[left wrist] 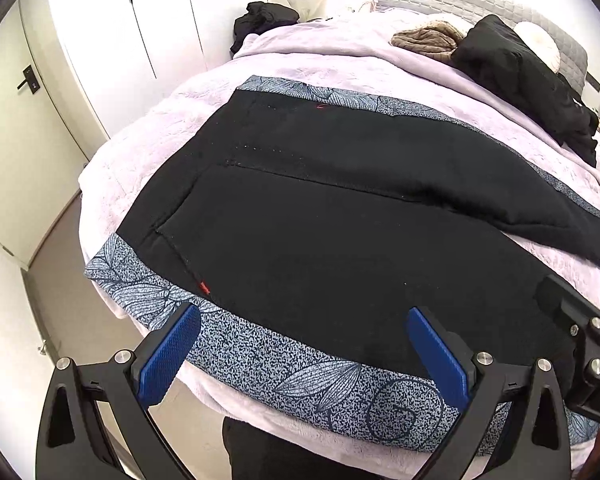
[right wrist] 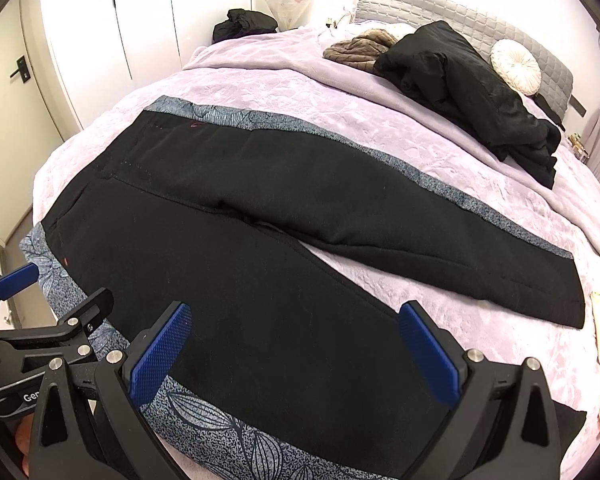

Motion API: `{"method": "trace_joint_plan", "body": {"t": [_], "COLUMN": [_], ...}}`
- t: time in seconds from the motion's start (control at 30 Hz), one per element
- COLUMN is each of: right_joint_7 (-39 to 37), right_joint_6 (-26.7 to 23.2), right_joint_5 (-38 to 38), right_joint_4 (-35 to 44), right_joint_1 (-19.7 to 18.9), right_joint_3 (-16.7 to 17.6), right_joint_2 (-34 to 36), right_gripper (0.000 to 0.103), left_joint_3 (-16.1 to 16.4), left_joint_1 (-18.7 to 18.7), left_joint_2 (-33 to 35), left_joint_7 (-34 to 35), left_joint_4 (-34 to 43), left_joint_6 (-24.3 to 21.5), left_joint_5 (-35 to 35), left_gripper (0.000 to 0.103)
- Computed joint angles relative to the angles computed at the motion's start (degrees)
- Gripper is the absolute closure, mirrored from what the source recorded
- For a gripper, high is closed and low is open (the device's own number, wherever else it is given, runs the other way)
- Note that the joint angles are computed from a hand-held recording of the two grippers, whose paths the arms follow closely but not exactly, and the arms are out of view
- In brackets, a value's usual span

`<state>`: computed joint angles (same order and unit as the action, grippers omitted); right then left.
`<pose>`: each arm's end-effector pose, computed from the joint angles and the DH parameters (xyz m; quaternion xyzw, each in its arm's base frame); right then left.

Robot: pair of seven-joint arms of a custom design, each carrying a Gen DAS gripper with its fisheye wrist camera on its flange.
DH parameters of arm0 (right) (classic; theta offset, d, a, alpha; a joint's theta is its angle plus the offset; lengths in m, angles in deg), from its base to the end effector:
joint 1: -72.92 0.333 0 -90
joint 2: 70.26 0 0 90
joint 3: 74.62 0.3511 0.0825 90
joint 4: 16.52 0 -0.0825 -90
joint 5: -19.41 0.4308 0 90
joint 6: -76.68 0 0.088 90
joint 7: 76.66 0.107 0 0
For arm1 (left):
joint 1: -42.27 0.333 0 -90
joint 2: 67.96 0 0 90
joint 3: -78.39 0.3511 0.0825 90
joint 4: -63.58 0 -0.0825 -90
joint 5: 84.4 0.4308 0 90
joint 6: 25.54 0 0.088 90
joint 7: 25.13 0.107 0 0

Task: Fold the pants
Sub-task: 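Move both grippers over the patterned edge of the black pants, then grasp the patterned edge of the black pants with both grippers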

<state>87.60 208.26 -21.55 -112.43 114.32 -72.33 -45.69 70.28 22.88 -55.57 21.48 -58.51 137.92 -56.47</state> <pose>0.5500 0.5009 0.3871 -0.6401 0.7113 -0.2450 0.1557 0.5623 -0.3178 0.3619 -0.6299 0.7280 -0.2249 0.1502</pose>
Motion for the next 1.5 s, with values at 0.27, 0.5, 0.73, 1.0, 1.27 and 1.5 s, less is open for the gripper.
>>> {"method": "trace_joint_plan", "body": {"t": [0.27, 0.5, 0.73, 1.0, 1.27, 1.5], "right_joint_7": [-1.5, -2.3, -1.9, -2.8, -8.6, -19.5], "right_joint_6": [-0.5, 1.0, 2.0, 2.3, 2.6, 8.7], "right_joint_5": [0.9, 3.1, 2.5, 2.7, 5.6, 11.9], "right_joint_4": [1.4, 0.7, 0.3, 1.0, 5.5, 14.2], "right_joint_1": [-0.1, -0.9, -1.0, -1.6, -3.5, -7.9], "right_joint_3": [0.0, 0.1, -0.2, -0.5, -1.0, -2.4], "right_joint_2": [0.6, 0.1, -0.3, 0.1, 3.8, 11.4], "right_gripper": [0.000, 0.000, 0.000, 0.000, 0.000, 0.000], "left_joint_3": [0.3, -0.3, 1.0, 0.9, 2.0, -0.3], "left_joint_1": [-0.7, -0.6, -2.1, -2.3, -2.7, 0.4], "left_joint_2": [0.5, 0.7, 1.1, 3.3, 8.9, 19.8], "left_joint_7": [-1.5, -0.8, -6.6, -6.1, -1.3, 12.2], "left_joint_4": [2.4, 3.8, 4.8, 8.5, 16.0, 31.6], "left_joint_6": [-3.8, -6.1, -4.9, -6.2, -6.2, -11.2], "left_joint_5": [3.0, 2.5, 8.8, 10.4, 9.9, -3.3], "left_gripper": [0.000, 0.000, 0.000, 0.000, 0.000, 0.000]}}
